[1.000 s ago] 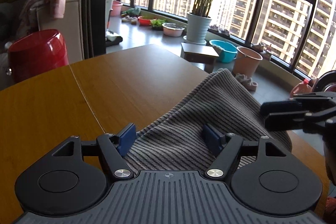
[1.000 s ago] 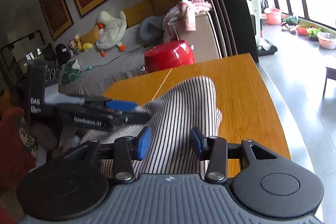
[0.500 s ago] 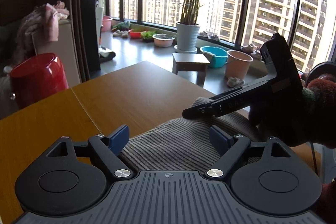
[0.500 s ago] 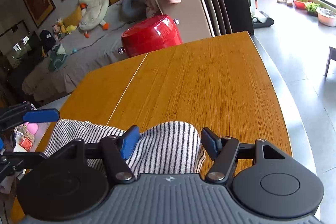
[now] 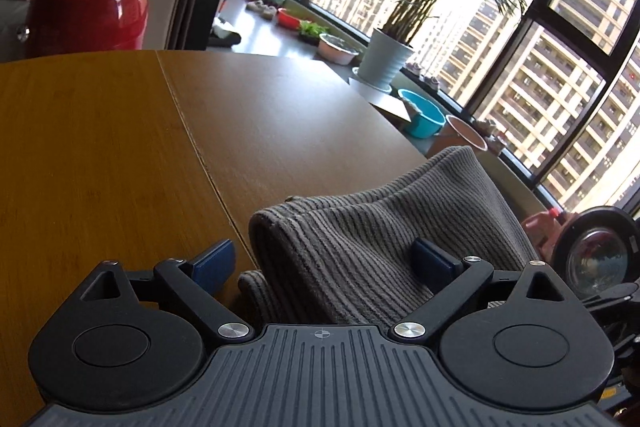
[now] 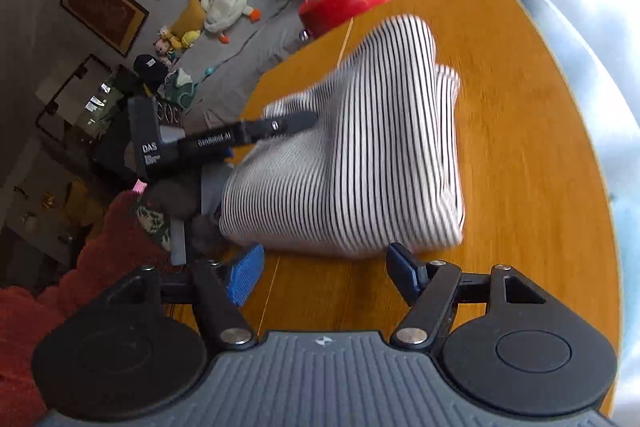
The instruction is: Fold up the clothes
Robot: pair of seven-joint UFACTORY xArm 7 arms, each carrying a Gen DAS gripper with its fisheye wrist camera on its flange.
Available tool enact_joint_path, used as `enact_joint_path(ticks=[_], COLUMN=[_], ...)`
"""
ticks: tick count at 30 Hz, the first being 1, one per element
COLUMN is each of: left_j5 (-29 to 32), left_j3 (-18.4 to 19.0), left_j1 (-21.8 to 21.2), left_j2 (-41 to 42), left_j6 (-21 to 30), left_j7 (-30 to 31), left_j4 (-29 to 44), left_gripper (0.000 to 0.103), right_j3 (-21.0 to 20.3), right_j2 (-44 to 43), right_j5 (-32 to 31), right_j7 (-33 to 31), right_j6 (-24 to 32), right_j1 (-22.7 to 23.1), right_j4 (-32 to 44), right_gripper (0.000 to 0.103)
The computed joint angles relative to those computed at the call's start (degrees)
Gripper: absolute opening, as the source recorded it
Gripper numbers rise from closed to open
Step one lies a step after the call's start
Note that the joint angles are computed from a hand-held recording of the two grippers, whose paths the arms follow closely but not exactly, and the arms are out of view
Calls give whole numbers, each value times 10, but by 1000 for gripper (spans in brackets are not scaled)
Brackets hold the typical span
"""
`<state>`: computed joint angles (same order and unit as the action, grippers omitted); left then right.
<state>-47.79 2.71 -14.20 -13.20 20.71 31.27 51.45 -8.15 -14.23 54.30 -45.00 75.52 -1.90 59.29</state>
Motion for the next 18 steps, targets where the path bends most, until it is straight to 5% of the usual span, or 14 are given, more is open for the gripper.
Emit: enact_joint_path(ticks=[3, 8, 18], left_j5=[48, 115, 52], left_j3=[-15, -12, 28], left_j1=[9, 6, -87], left_j2=[-22, -76, -132], left_j6=[-7, 6, 15], left_j7=[-30, -80, -65], left_j4=[-18, -57, -108], left_gripper=[96, 86, 95], right_j3=[9, 39, 101], right_j2=[22, 75, 132], right_j5=[14, 45, 56], right_j7=[35, 66, 6], right_j6=[11, -80, -331], right_j1=[6, 14, 59], right_j4=[-7, 40, 87], right_gripper=[67, 67, 74])
